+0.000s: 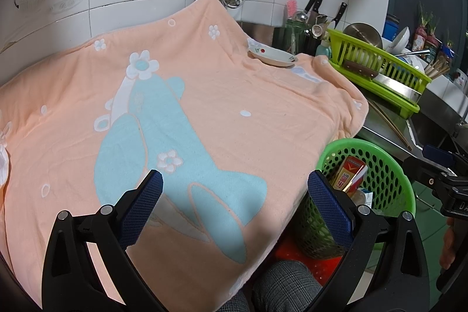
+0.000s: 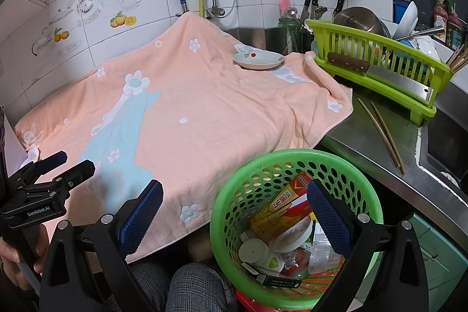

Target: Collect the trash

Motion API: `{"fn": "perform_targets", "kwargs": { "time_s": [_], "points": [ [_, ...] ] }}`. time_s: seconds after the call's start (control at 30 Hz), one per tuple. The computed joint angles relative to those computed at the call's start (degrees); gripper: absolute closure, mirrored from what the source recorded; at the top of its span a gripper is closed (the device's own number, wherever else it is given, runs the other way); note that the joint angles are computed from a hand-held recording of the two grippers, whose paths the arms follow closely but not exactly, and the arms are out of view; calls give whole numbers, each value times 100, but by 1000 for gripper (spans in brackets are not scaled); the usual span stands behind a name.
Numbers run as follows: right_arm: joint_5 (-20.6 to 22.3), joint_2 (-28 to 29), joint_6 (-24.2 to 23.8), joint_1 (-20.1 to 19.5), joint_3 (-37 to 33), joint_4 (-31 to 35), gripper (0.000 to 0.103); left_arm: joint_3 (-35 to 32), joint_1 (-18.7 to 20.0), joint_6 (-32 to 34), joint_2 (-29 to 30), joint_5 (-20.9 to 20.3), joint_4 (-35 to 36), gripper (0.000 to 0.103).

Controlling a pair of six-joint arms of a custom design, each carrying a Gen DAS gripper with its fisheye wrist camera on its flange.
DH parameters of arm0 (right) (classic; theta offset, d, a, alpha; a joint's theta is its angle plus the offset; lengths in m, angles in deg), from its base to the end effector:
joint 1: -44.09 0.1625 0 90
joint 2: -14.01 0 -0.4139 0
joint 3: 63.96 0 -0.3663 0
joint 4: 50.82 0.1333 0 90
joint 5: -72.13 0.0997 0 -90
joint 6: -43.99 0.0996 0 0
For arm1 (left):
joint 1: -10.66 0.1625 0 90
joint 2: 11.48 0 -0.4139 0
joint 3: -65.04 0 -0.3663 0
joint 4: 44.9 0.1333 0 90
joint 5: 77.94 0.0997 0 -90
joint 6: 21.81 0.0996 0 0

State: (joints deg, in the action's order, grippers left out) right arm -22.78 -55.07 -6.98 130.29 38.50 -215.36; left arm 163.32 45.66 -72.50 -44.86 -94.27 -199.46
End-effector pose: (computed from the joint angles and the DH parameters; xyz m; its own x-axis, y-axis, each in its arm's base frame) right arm 0.0851 -0.6010 0.3385 -0.6624 -0.5066 0.5519 -0.7379 0.5680 -0.3644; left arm -0.3607 -0.5319 0.0299 -0.7330 -0.2958 -0.6125 0.3978 0.5441 -0.7387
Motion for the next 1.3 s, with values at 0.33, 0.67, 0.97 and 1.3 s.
{"fn": "perform_targets", "kwargs": {
  "time_s": [0.33,0.67,0.97,1.3],
  "points": [
    [10,5,-3,-5,45,-40,8,-4,3,-33,4,6,31,5],
    [22,13,-2,-10,79,-60,8,7,5,55,35,42,-96,5],
    [60,10,9,-16,76,-40,8,-49,-14,-130,23,110,194,5],
    [95,-5,13,-23,70,-10,8,-94,-55,-451,-15,199,566,5]
  ]
}}
